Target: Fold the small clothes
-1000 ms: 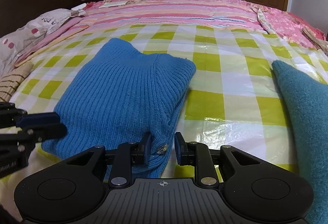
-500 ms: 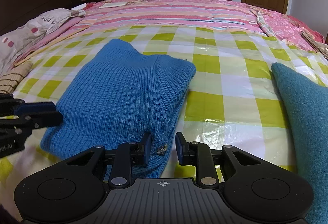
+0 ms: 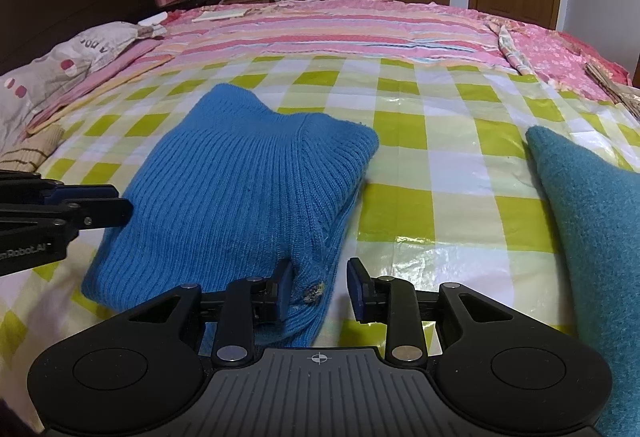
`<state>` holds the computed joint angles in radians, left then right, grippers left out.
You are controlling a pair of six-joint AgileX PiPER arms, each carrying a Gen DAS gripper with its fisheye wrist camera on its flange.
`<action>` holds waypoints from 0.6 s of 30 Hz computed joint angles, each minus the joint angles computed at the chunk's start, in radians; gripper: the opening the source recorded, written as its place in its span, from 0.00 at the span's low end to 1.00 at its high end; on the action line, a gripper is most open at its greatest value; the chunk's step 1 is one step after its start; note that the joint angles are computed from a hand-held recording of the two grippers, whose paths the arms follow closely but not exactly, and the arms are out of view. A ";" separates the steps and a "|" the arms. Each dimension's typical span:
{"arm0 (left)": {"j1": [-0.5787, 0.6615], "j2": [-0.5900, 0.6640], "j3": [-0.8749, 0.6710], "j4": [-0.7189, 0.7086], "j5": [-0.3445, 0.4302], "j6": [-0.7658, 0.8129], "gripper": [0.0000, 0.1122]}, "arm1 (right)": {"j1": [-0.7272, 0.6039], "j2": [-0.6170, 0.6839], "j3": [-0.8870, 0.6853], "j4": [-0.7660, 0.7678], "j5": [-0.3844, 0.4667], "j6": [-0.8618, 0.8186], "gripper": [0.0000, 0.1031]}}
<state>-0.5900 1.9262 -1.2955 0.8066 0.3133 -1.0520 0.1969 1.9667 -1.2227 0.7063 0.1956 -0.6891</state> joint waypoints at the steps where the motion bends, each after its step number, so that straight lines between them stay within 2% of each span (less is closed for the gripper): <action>1: -0.002 0.003 -0.005 0.005 0.003 -0.003 0.22 | -0.003 -0.002 0.001 0.018 0.002 -0.016 0.29; 6: -0.020 0.018 -0.021 0.069 0.034 -0.049 0.23 | -0.010 -0.002 -0.009 0.050 0.017 -0.035 0.30; 14: -0.029 0.023 -0.029 0.095 0.054 -0.066 0.25 | -0.005 -0.007 -0.018 0.000 0.013 0.020 0.31; 18: -0.026 0.022 -0.032 0.091 0.056 -0.066 0.29 | -0.006 -0.008 -0.023 0.009 -0.004 0.019 0.41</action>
